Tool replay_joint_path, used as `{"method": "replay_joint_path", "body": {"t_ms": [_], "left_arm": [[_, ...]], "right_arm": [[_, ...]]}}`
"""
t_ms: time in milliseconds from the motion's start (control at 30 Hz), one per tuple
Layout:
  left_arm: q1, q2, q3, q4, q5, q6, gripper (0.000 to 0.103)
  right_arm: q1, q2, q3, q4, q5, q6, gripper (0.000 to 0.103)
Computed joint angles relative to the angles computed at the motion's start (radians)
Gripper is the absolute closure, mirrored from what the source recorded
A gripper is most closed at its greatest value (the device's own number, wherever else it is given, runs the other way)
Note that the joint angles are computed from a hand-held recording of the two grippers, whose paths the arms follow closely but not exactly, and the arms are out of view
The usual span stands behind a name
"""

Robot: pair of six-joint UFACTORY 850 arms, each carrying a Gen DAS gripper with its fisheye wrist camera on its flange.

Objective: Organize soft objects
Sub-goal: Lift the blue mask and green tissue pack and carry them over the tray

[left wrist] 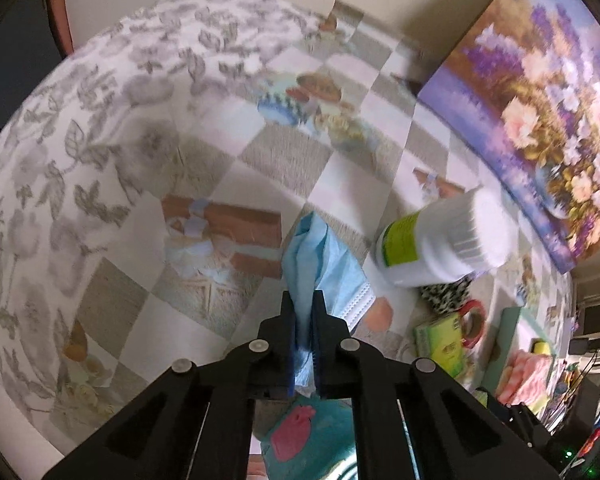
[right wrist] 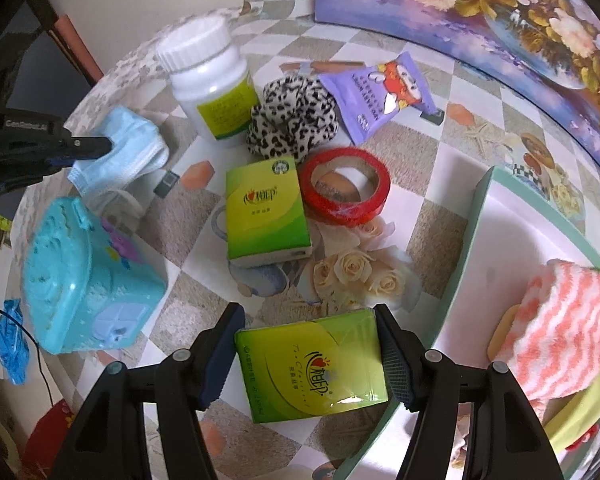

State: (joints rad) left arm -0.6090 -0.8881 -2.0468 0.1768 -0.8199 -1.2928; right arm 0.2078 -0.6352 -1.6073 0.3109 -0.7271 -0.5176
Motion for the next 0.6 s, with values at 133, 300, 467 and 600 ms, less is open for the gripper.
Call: {"method": "replay_joint_path", "body": {"t_ms": [133, 300, 467, 600], "left_arm": [[-0.012, 0.033, -0.010, 0.101, -0.028, -0.072, 0.097], [-0.029, 0.072, -0.005, 0.208, -0.033, -0.135, 0.097], [-0.058, 0.073, -0.055, 0.277, -0.082, -0.161, 0.097], [-0.083, 0.040, -0.135, 0.298, -0.119, -0.144, 0.097]], "right_arm": [[-0.014, 0.016, -0.015, 0.055, -0.005, -0.034, 0.035], [-0.027, 0.062, 0.007, 0.098, 0.021, -0.046, 0.035], [-0.049, 0.107, 0.038, 0.112, 0.055, -0.030, 0.035], [-0.069, 0.126, 0.055, 0.104, 0.088, 0.002, 0.035]]}}
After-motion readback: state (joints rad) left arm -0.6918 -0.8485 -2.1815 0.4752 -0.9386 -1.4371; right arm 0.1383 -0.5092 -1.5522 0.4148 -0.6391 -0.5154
